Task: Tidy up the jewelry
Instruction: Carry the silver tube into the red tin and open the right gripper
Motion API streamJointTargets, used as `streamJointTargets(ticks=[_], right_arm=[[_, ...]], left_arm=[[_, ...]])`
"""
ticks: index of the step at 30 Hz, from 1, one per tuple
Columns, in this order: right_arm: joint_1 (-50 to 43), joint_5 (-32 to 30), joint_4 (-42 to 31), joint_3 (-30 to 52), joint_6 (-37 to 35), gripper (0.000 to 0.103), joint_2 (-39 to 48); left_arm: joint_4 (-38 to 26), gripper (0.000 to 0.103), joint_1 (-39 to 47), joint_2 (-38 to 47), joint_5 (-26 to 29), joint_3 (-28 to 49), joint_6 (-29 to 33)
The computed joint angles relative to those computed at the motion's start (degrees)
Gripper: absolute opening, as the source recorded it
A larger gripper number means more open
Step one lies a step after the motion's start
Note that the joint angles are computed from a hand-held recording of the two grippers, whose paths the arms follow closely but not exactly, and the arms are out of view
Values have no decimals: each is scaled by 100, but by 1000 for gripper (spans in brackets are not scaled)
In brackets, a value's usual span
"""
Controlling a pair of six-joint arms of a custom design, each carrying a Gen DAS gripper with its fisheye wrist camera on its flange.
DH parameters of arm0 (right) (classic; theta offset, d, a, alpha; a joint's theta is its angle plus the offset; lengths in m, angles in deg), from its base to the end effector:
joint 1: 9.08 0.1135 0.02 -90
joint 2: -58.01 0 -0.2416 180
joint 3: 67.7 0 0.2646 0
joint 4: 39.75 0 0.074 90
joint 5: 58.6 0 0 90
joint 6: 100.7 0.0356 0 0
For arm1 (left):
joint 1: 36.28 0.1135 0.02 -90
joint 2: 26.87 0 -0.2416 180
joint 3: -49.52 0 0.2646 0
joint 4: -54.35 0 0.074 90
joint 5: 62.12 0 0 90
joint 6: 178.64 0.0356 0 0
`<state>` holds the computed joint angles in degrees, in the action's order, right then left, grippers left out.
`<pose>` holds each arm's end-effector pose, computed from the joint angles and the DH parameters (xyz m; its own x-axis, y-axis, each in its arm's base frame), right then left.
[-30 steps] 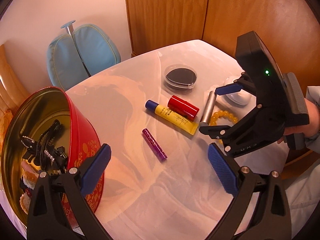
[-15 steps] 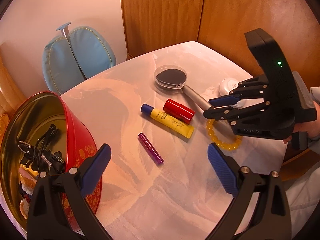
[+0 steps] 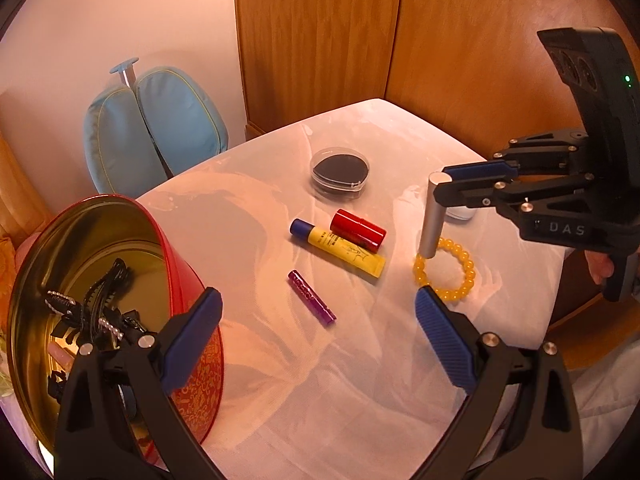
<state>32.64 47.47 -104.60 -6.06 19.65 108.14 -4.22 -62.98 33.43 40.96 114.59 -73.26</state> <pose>0.1476 0.1184 0.2649 -0.7775 -0.0427 -0.6274 -0.1428 0.9836 0.1101 0.2002 -0.1097 0.2577 -0.5474 0.5645 -0.6179 0.7283 0.6850 -0.0194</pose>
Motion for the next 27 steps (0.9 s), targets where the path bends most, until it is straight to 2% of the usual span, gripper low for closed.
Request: streamJointTargets(ticks=[6, 12, 16, 20, 27], right_arm=[[523, 343, -84, 633, 159, 18, 404], [920, 418, 356, 1678, -285, 18, 1343], [1073, 223, 794, 2506, -679, 18, 2258], [1158, -67, 1074, 3505, -1072, 18, 3430], [1135, -523, 996, 5427, -1218, 18, 5544]], left_arm=[[-191, 94, 528, -311, 155, 125, 296], [-496, 94, 1941, -486, 589, 465, 781], [-664, 94, 3198, -389, 915, 668, 1404], [-663, 95, 4333, 79, 1043, 879, 1914], [-651, 95, 5660, 895, 1405, 1190, 2485]])
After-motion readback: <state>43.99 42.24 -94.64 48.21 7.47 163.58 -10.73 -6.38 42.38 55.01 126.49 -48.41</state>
